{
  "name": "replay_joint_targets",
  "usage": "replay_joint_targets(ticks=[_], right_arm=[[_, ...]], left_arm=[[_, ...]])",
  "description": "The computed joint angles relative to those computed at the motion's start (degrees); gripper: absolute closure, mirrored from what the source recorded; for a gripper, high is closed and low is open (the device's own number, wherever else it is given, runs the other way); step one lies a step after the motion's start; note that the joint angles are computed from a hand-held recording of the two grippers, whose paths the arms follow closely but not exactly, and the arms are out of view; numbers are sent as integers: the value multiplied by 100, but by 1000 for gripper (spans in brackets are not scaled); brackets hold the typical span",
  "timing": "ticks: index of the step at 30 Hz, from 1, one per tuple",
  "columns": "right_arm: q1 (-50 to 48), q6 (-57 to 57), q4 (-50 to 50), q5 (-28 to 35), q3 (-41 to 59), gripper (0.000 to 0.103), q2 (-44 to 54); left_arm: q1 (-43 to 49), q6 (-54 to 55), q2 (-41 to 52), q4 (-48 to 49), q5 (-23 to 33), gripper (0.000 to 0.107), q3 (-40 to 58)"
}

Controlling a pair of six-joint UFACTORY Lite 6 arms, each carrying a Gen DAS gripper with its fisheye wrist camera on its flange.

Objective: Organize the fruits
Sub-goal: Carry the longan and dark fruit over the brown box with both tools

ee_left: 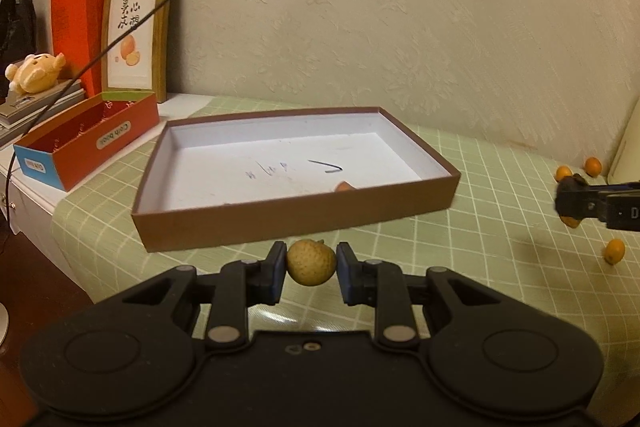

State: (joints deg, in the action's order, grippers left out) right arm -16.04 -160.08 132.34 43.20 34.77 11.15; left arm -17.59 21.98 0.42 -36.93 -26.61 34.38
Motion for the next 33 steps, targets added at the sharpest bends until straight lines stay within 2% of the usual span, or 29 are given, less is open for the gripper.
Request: replay_joint_targets(ticks=[14,25,33], right_arm=[[1235,15,575,-228,991,65,534],[1884,247,834,-542,2354,65,1490],[2029,692,632,-875,3614,65,2431]], left_arm=[[658,-113,202,451,123,90,667],[1295,-491,960,862,190,90,1529],[1600,-517,1772,837,302,90,2439]])
